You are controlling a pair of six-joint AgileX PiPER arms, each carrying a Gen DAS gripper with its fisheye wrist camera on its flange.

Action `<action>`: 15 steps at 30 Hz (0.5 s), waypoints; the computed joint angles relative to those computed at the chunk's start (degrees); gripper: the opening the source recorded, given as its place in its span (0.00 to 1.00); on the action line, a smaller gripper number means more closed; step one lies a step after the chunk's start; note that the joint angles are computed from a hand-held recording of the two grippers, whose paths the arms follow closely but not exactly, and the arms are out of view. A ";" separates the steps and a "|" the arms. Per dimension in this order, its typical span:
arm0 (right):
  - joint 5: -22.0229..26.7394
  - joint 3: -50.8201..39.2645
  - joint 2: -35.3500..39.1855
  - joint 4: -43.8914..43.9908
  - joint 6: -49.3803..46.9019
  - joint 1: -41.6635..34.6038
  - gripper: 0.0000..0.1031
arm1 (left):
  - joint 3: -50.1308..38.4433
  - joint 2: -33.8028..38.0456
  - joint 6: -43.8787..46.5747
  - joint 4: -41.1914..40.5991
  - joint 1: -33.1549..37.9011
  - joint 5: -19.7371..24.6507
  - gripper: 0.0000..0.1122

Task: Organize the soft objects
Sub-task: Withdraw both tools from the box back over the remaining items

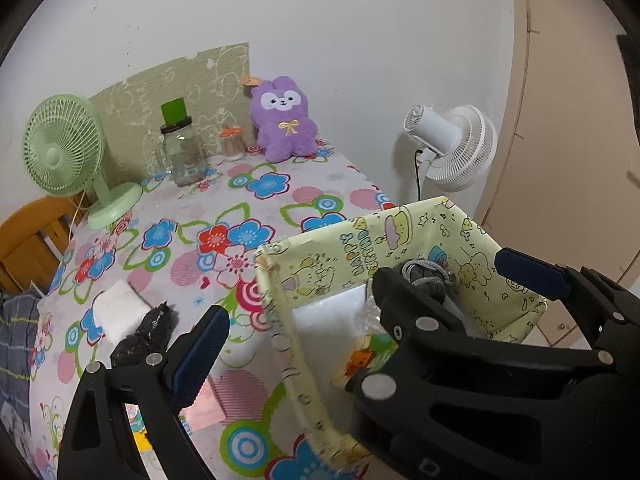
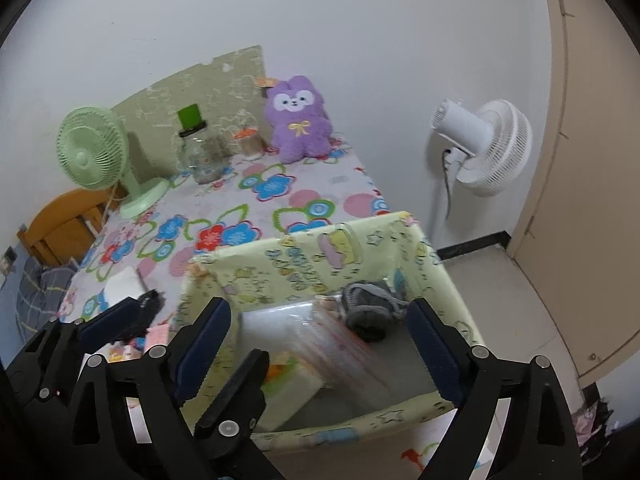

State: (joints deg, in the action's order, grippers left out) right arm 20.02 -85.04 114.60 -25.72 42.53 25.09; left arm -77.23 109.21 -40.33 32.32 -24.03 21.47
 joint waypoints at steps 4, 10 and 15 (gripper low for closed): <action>0.12 0.03 -0.62 -2.31 2.06 1.64 0.94 | 3.12 -2.60 -3.21 3.33 0.84 -1.34 0.86; 0.93 -0.56 -0.83 -7.72 8.70 4.41 1.00 | 6.83 -5.61 -5.73 6.12 2.97 -3.67 0.86; 2.46 -2.68 -0.07 -7.47 9.52 6.47 1.00 | 9.23 -7.67 -5.02 5.59 5.05 -5.26 0.84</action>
State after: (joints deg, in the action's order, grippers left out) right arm 22.48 -87.72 114.53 -33.19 52.06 31.56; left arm -68.01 101.53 -45.35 37.91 -18.98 16.21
